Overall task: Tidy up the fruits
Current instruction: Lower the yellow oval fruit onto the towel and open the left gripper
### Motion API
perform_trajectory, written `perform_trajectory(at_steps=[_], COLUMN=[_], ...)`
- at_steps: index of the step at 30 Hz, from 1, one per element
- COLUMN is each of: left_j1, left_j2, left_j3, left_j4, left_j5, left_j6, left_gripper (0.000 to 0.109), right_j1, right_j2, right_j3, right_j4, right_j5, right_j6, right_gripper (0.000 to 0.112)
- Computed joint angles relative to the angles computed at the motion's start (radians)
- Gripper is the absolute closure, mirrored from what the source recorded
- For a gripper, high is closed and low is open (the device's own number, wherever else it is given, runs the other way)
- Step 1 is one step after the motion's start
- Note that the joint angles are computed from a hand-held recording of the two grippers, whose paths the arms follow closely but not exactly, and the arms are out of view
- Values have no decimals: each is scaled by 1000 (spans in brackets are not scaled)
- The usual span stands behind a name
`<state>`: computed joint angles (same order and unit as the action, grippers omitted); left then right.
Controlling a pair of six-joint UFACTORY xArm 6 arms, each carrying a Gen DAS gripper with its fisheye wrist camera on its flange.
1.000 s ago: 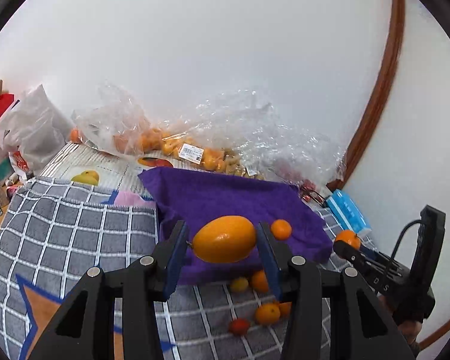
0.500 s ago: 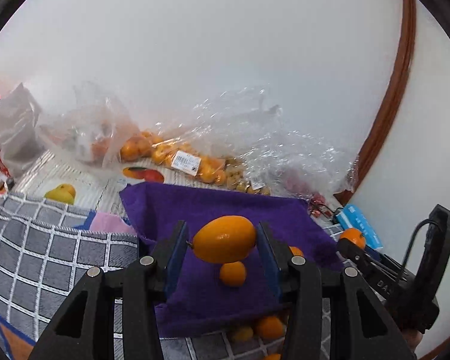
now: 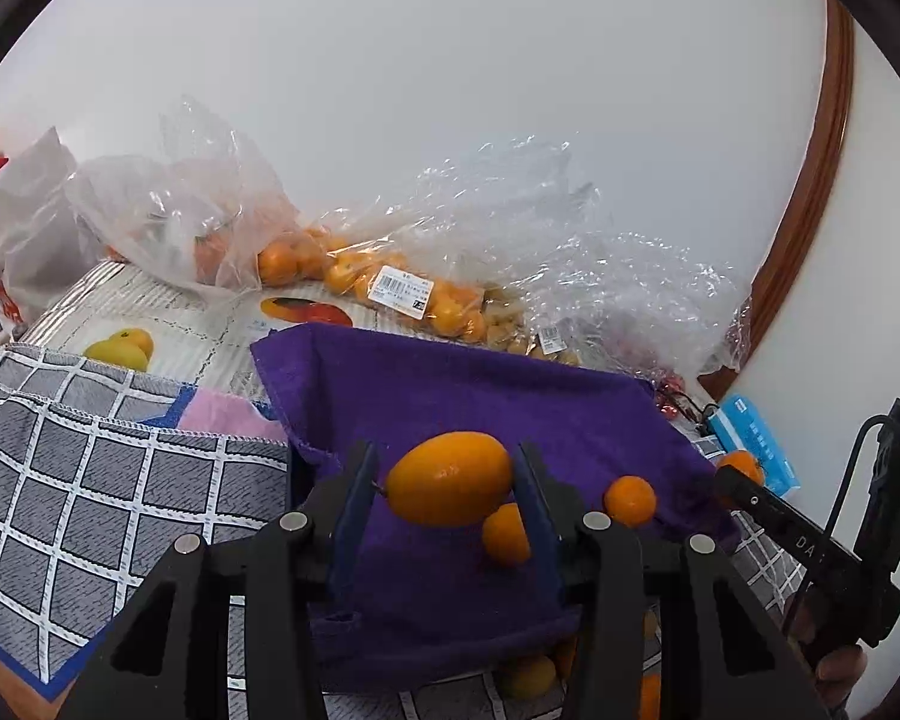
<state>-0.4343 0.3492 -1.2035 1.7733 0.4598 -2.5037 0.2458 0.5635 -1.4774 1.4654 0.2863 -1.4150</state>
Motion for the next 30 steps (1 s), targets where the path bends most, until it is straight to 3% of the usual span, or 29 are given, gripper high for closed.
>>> perform_trajectory(at_steps=[12,30], left_j1=[14,35], left_j2=[31,110], left_j3=[-26,-89], left_j4=[-23,-229], left_j5=[-64,-166], left_j6=[19,253], left_gripper=[64,64], right_j1=[6,26], right_j2=[43,70], right_j3=[-21,-21], right_j4=[-118,-240], right_j5=[-25,-66], right_j6=[118,207], right_gripper=[69,69])
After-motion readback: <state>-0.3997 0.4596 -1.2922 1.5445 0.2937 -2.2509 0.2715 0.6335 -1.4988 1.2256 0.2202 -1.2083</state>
